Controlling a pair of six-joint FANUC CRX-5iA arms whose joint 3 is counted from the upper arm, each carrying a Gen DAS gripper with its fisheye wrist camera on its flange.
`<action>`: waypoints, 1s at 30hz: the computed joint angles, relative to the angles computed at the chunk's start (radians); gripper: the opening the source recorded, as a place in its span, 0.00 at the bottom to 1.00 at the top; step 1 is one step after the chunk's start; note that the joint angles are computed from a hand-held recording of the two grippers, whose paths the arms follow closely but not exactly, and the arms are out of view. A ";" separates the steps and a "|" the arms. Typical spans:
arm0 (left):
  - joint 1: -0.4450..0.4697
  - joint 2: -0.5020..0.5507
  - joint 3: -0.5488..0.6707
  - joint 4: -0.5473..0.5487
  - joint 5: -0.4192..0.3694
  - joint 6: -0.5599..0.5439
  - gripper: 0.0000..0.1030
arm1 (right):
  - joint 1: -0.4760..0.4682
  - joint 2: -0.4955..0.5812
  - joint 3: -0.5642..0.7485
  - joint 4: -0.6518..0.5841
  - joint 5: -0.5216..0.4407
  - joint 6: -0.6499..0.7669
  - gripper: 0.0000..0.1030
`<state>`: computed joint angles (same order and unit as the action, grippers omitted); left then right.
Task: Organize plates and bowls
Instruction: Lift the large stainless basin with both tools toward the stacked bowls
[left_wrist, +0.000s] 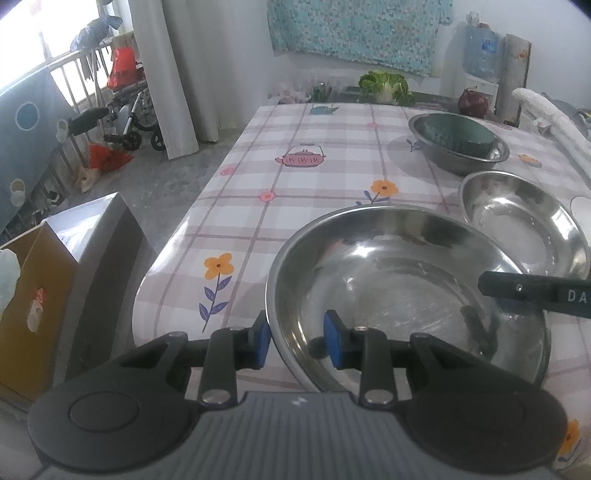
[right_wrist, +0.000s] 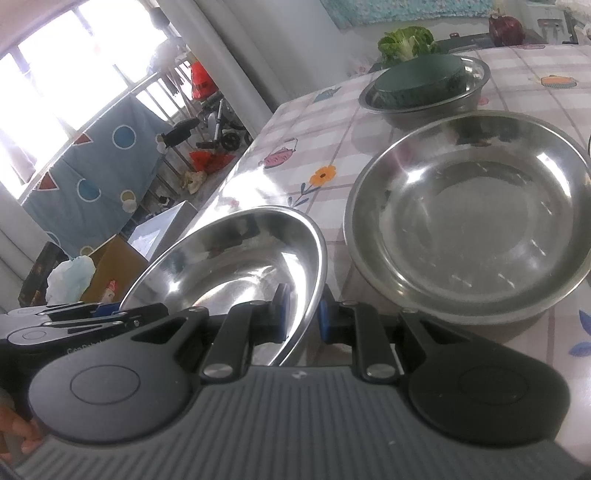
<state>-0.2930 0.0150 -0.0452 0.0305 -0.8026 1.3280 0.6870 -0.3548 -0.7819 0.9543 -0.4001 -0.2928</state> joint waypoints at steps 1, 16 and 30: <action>0.000 -0.003 0.000 0.002 0.001 -0.001 0.31 | 0.000 -0.002 -0.001 0.003 -0.001 -0.002 0.15; -0.062 0.041 0.068 0.067 0.053 -0.064 0.31 | -0.034 -0.098 -0.041 0.093 -0.067 -0.080 0.15; -0.184 0.253 0.220 0.193 -0.003 -0.183 0.31 | -0.038 -0.237 -0.084 -0.051 -0.355 -0.014 0.16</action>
<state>-0.4768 0.2684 0.1747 0.2234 -0.8059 1.1451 0.6487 -0.5922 -0.8658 0.9030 -0.7549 -0.3070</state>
